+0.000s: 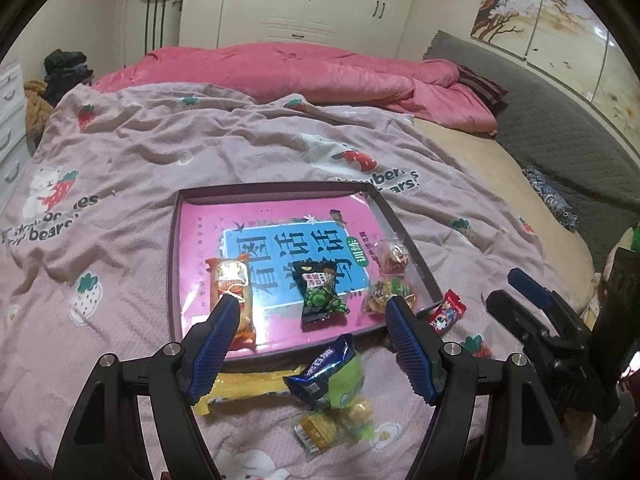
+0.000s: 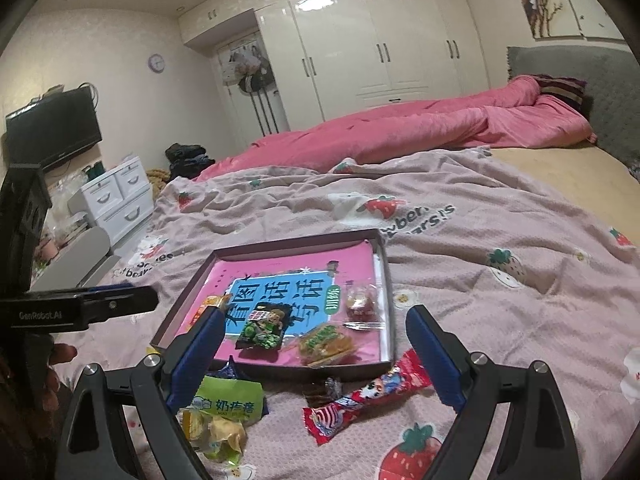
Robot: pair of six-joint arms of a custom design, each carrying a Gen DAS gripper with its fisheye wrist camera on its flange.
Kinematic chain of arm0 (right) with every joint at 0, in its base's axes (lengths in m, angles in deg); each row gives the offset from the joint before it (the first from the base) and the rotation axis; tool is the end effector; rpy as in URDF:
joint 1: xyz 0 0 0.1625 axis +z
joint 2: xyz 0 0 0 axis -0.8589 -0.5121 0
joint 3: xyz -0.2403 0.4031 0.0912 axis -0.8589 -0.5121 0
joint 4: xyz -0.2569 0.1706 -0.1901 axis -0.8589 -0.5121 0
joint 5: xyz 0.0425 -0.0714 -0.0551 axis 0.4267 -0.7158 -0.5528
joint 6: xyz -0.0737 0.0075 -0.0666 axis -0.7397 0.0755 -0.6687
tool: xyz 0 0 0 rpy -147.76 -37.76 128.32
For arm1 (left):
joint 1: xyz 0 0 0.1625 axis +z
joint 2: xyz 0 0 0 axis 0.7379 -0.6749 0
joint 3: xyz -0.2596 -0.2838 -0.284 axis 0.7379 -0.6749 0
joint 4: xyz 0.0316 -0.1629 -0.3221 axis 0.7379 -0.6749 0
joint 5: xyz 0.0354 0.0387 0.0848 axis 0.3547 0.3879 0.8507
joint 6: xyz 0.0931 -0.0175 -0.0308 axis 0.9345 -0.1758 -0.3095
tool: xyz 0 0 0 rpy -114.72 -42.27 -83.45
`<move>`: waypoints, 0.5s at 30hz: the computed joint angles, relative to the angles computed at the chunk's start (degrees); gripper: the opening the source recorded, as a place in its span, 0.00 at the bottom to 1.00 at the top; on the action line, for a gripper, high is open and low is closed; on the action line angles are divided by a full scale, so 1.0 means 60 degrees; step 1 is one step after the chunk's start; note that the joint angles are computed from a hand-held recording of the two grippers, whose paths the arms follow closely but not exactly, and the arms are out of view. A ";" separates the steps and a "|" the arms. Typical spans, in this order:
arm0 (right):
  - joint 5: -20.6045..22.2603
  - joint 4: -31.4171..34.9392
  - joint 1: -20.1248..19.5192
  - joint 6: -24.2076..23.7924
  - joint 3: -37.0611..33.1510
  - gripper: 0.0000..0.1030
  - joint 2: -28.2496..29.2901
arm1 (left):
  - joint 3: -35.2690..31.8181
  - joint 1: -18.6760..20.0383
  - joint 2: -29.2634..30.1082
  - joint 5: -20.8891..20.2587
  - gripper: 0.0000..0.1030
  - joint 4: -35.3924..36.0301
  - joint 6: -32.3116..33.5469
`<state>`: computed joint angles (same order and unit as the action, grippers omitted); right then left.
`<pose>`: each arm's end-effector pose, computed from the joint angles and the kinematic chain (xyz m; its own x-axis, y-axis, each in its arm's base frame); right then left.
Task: Organize snacks
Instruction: 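Withdraw both open grippers from the tray back toward the snack pile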
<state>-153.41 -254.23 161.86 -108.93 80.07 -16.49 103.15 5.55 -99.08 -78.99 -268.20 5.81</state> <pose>0.2265 -0.4795 0.0487 -0.8151 -0.3975 0.4215 -0.5790 0.5836 -0.5693 -0.0842 -0.4555 0.2413 -0.8368 -0.0080 -0.5475 0.3658 0.7359 -0.5698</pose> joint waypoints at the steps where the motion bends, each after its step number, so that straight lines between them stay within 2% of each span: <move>1: -0.0037 -0.0045 -0.0012 0.0036 0.0032 0.89 -0.0023 | 0.0036 -0.0022 -0.0038 0.0027 0.74 0.0000 -0.0019; 8: -0.0301 -0.0216 -0.0067 0.0327 0.0275 0.89 -0.0160 | 0.0336 -0.0091 -0.0419 0.0189 0.74 0.0023 -0.0130; 15: -0.0721 0.0049 -0.0108 0.0729 0.0405 0.89 -0.0245 | 0.0644 0.0106 -0.0804 0.0265 0.74 0.0529 -0.0549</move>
